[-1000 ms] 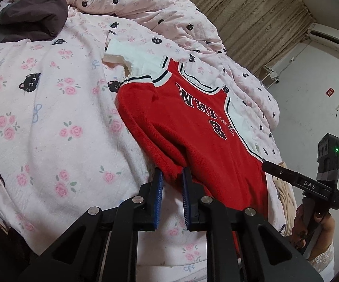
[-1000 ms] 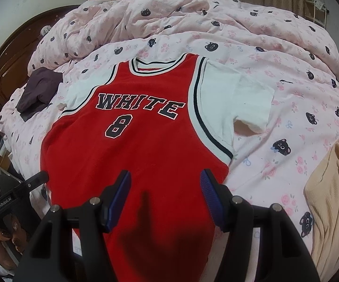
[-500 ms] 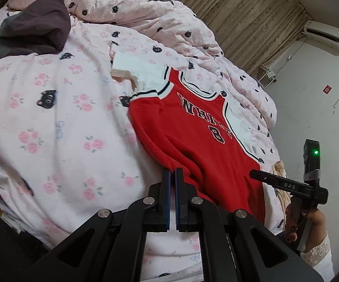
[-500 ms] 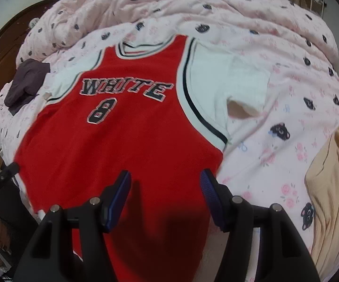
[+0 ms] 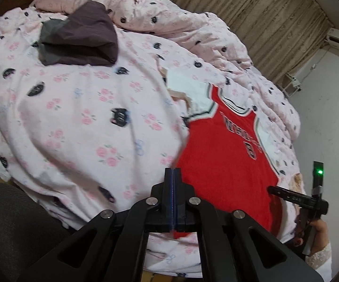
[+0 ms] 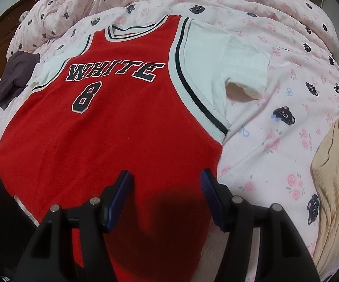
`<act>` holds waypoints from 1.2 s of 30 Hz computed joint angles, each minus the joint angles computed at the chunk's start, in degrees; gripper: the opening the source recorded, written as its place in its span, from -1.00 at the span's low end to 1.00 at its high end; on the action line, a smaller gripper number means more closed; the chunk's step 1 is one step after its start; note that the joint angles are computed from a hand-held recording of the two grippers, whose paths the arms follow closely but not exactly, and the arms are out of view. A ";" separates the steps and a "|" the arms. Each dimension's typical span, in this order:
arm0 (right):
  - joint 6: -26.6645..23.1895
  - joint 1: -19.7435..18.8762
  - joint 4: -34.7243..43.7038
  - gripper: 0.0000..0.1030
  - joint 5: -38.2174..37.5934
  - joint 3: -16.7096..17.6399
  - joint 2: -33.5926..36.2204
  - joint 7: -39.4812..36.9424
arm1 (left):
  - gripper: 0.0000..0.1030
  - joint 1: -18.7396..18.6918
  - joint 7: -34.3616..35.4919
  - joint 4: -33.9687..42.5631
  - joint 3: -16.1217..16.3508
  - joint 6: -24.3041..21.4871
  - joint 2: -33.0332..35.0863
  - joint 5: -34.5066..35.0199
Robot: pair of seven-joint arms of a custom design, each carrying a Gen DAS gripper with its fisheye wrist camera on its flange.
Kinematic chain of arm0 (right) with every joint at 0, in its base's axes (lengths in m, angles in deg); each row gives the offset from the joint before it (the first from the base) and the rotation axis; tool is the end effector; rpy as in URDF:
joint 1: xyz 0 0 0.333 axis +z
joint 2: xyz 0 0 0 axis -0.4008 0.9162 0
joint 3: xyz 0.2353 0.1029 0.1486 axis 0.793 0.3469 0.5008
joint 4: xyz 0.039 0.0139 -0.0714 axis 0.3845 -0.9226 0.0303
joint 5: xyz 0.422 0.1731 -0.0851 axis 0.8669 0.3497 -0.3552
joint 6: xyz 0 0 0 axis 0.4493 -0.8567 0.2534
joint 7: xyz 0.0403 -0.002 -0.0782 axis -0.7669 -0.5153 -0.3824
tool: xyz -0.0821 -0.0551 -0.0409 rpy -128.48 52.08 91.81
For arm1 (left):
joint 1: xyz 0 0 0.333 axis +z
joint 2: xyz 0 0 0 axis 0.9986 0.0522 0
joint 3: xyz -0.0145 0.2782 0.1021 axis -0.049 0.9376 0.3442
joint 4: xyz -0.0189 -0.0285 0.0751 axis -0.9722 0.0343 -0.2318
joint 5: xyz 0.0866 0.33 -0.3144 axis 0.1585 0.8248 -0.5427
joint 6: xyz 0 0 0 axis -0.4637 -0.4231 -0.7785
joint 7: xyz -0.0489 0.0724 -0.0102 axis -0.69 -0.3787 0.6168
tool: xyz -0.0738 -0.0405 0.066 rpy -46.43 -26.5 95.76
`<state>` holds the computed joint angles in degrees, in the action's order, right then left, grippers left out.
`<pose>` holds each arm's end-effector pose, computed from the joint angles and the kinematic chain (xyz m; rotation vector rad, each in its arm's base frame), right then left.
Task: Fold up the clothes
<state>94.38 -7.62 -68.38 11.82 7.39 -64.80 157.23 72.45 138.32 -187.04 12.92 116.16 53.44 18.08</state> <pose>0.5881 0.2311 0.4616 -1.9898 1.8950 -0.2954 0.5592 -0.1374 0.4863 -2.0552 1.8767 -1.1620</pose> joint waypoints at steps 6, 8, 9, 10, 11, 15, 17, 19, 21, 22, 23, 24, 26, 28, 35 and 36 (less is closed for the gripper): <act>-0.01 0.06 -0.14 0.22 0.22 0.02 -0.22 -0.24 | -1.00 -0.09 3.74 0.94 1.30 -2.98 0.64 -3.72; 0.01 0.06 -0.19 0.23 0.43 0.00 -0.25 -0.40 | -0.93 -1.03 7.74 0.47 1.77 -4.04 0.13 -7.21; 0.01 0.05 -0.19 0.23 0.43 0.01 -0.25 -0.40 | -0.89 -1.05 8.80 0.05 1.48 -4.22 -0.18 -7.76; 0.02 0.06 -0.22 0.23 0.54 0.00 -0.30 -0.57 | -0.72 -1.05 9.61 -0.60 0.96 -4.07 -0.49 -7.70; 0.05 0.06 -0.28 0.23 0.62 0.00 -0.37 -0.64 | -0.49 -1.08 10.03 -0.93 0.63 -4.06 -0.53 -7.74; 0.32 0.06 -0.99 0.23 0.88 0.05 -1.11 -1.05 | -0.39 -1.66 12.07 -1.85 0.01 -4.59 -0.40 -8.33; 0.78 0.02 -1.76 0.23 1.40 0.01 -1.90 -1.44 | -0.39 -1.43 12.19 -2.12 -0.86 -4.33 -0.05 -6.76; 1.44 -0.08 -2.75 0.23 1.97 0.00 -2.94 -1.79 | -0.39 -1.43 12.14 -2.03 -1.45 -4.51 0.71 -5.51; 2.48 -0.28 -4.23 0.23 2.40 0.04 -4.52 -1.93 | -0.39 -1.38 12.24 -1.71 -1.69 -4.71 1.65 -4.97; 2.99 -0.39 -4.96 0.23 2.63 0.08 -5.31 -2.01 | -0.39 -1.28 12.10 -1.56 -1.86 -4.66 2.13 -4.81; 3.49 -0.51 -5.68 0.23 2.87 0.13 -6.10 -2.10 | -0.39 -1.16 11.94 -1.42 -2.06 -4.59 2.62 -4.67; 4.09 -0.64 -6.58 0.23 3.26 0.15 -7.03 -2.11 | -0.39 -1.04 11.78 -1.27 -2.26 -4.52 3.10 -4.52; 5.24 -0.94 -8.88 0.23 4.61 0.05 -9.32 -1.88 | -0.62 -1.32 13.63 -1.29 -1.86 -4.48 3.32 -6.93; 5.83 -1.24 -11.12 0.23 6.34 -0.17 -11.55 -1.81 | -0.96 -1.46 16.24 -1.49 -1.54 -4.78 2.80 -8.94; 5.08 0.64 -20.58 0.39 21.75 -4.66 -21.24 -6.73 | -0.96 -1.76 22.60 -2.32 -0.14 -6.47 -0.69 -13.99; 3.76 0.62 -21.30 0.39 23.18 -4.97 -22.02 -7.47 | -0.96 -1.71 22.92 -2.21 0.01 -6.71 -0.88 -14.26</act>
<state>98.14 -7.00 -89.67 35.00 2.41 -86.82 149.76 70.74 161.23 -189.25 12.93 109.45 52.56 3.82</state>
